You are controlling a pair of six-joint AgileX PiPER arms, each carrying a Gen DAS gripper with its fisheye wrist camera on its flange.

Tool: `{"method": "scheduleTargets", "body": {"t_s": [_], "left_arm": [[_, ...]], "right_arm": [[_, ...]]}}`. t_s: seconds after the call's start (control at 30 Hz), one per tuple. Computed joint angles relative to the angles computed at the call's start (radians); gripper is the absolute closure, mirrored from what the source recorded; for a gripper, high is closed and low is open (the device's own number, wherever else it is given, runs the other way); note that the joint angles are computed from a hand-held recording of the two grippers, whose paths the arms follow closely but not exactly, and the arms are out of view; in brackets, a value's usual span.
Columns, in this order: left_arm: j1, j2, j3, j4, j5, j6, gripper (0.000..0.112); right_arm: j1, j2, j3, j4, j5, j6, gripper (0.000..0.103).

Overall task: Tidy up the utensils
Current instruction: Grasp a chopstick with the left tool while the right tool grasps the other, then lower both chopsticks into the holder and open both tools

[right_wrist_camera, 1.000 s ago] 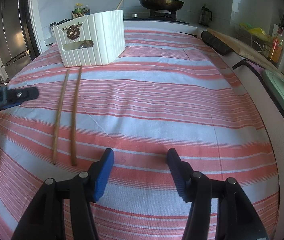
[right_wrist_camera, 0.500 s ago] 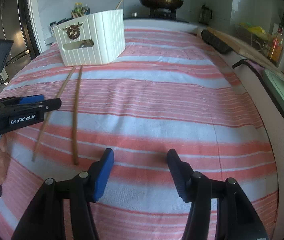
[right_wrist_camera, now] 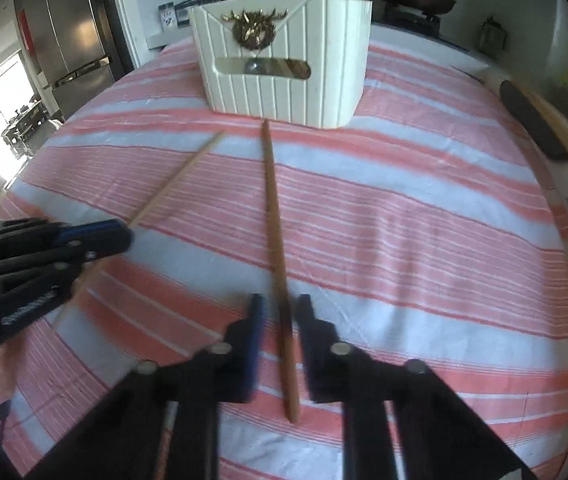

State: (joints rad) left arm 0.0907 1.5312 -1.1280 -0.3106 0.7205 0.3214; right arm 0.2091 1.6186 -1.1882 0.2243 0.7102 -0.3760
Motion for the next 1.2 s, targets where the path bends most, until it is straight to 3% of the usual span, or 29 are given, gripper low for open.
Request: {"method": "scheduleTargets", "body": {"t_s": [0.17, 0.3, 0.37, 0.4, 0.43, 0.5, 0.53, 0.57, 0.7, 0.83, 0.9, 0.97, 1.0, 1.03, 1.07, 1.2], "left_arm": [[0.127, -0.058, 0.050, -0.122, 0.105, 0.170, 0.106], [0.196, -0.102, 0.068, -0.107, 0.180, 0.251, 0.104], [0.210, -0.096, 0.039, -0.098, 0.232, 0.277, 0.086], [0.214, -0.088, 0.019, -0.097, 0.253, 0.293, 0.067], [0.218, -0.082, 0.001, -0.103, 0.267, 0.315, 0.053], [0.212, -0.056, -0.039, -0.100, 0.285, 0.346, 0.045], [0.198, -0.032, -0.068, -0.086, 0.297, 0.351, 0.044], [0.180, -0.001, -0.104, -0.059, 0.308, 0.347, 0.044], [0.133, 0.121, -0.231, 0.036, 0.330, 0.275, 0.043], [0.106, 0.190, -0.318, 0.095, 0.345, 0.230, 0.043], [0.094, 0.237, -0.385, 0.107, 0.381, 0.205, 0.046], [0.070, 0.267, -0.433, 0.132, 0.376, 0.171, 0.065], [0.060, 0.282, -0.457, 0.133, 0.379, 0.163, 0.087], [0.051, 0.302, -0.488, 0.130, 0.389, 0.152, 0.104], [0.047, 0.316, -0.511, 0.117, 0.394, 0.141, 0.106], [0.080, 0.273, -0.517, 0.031, 0.367, 0.138, 0.107]], "right_arm": [[-0.019, -0.138, 0.127, -0.080, 0.034, 0.021, 0.097], [-0.087, -0.272, 0.231, -0.128, 0.101, -0.036, 0.097], [-0.141, -0.303, 0.229, -0.106, 0.164, -0.087, 0.096], [-0.168, -0.302, 0.212, -0.088, 0.196, -0.107, 0.096], [-0.195, -0.293, 0.186, -0.068, 0.237, -0.128, 0.095], [-0.236, -0.253, 0.115, -0.014, 0.309, -0.173, 0.079], [-0.250, -0.237, 0.088, 0.014, 0.329, -0.193, 0.064], [-0.258, -0.220, 0.064, 0.033, 0.345, -0.203, 0.059], [-0.205, -0.059, -0.102, 0.033, 0.467, -0.203, 0.059], [-0.123, 0.050, -0.182, -0.069, 0.432, -0.149, 0.059], [-0.109, 0.092, -0.227, -0.059, 0.403, -0.150, 0.057], [-0.098, 0.141, -0.290, -0.052, 0.405, -0.127, 0.062], [-0.092, 0.182, -0.342, -0.038, 0.409, -0.111, 0.068], [-0.083, 0.204, -0.372, -0.044, 0.400, -0.091, 0.083], [-0.075, 0.236, -0.415, -0.049, 0.401, -0.069, 0.097], [-0.093, 0.280, -0.506, 0.017, 0.406, -0.015, 0.097]]}}
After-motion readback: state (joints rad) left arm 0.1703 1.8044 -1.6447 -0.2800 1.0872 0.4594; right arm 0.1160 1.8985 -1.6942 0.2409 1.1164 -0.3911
